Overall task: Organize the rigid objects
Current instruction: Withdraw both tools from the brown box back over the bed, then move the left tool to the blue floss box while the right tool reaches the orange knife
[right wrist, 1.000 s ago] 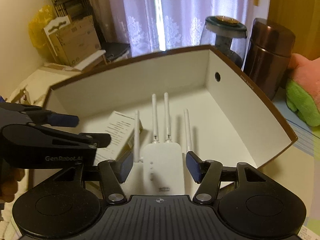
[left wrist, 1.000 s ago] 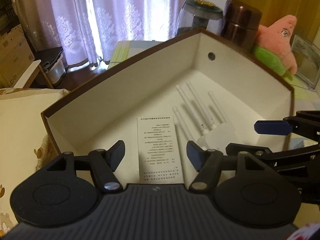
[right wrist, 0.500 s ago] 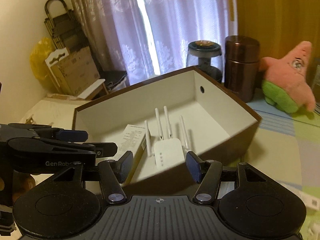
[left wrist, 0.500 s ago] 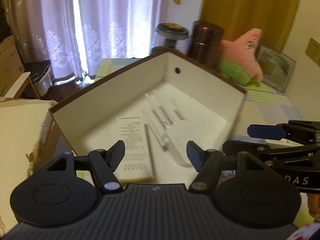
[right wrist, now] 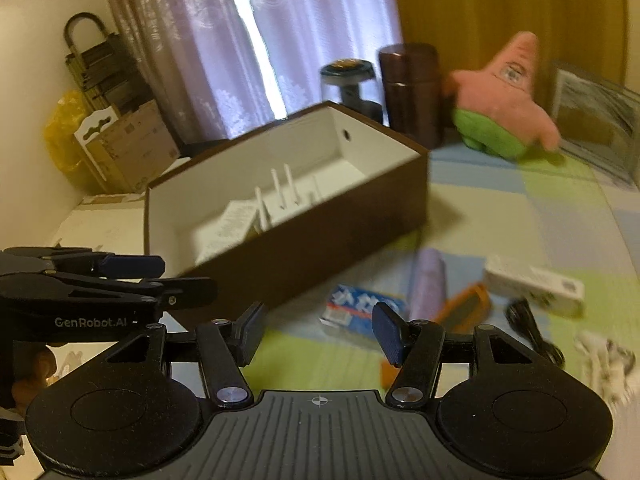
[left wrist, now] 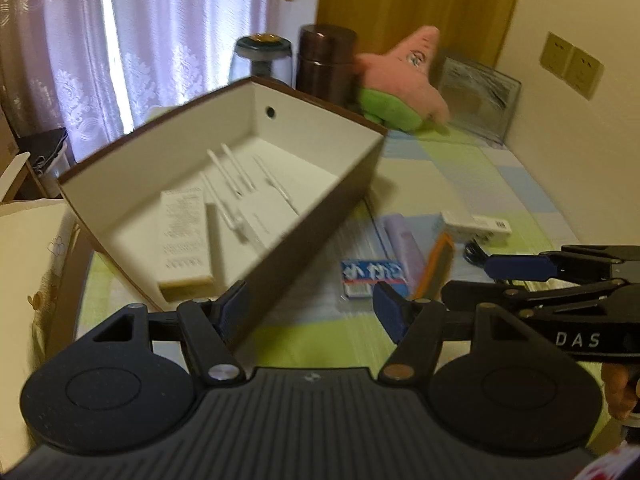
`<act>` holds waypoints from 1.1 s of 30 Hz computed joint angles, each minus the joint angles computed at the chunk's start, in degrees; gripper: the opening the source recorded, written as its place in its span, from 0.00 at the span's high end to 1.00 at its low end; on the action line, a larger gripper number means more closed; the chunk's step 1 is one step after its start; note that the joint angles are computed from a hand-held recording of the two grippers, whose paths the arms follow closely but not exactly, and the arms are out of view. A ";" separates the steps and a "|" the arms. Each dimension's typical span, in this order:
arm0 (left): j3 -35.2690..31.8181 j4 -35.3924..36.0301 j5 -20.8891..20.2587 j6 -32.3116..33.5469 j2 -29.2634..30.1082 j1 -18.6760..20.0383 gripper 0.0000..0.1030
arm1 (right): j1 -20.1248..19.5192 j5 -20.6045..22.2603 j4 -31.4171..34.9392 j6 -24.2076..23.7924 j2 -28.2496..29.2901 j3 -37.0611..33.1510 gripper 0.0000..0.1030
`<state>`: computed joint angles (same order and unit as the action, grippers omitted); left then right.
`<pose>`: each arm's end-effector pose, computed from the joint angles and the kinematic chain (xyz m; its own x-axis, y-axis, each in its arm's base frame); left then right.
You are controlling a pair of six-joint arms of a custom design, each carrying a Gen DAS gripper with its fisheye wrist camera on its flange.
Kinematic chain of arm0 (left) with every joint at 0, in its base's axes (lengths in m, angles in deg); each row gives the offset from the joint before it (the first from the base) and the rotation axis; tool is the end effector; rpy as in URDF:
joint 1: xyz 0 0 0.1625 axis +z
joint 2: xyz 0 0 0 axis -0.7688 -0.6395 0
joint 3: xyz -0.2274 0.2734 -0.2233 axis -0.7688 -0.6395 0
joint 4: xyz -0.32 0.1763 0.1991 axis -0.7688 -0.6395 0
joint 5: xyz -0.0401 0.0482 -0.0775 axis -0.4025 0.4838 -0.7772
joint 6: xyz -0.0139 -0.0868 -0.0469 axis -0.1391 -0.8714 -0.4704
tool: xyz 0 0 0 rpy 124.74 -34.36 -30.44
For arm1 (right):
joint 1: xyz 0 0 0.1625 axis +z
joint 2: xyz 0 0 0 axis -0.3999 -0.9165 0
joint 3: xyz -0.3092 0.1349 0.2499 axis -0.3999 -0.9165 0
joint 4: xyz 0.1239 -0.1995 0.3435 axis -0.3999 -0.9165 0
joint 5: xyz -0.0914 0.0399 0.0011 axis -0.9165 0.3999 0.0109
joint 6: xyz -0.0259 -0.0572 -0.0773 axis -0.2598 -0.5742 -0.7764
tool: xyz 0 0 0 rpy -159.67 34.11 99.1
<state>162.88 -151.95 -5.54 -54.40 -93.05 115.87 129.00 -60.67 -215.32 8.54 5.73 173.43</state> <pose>-0.0873 -0.6579 0.2614 -0.7542 0.2385 -0.6117 0.5465 0.7445 -0.3835 0.2779 -0.6436 0.0224 -0.8456 -0.2668 0.4623 -0.4921 0.7252 -0.4815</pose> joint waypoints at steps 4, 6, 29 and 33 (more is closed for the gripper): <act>2.25 -0.86 0.20 -1.33 0.34 -0.99 0.37 | -0.97 -1.10 -2.25 1.01 -1.82 3.55 0.46; 2.68 -1.09 0.32 -1.39 0.95 -1.28 0.37 | -1.51 -1.83 -3.28 1.81 -2.49 5.06 0.46; -3.03 -2.70 1.68 -2.37 11.98 1.78 0.38 | -7.10 -1.51 1.58 12.75 0.86 0.75 0.46; -5.44 -1.59 2.06 -1.99 13.85 2.64 0.38 | -7.57 -0.75 2.31 14.49 2.19 -1.10 0.48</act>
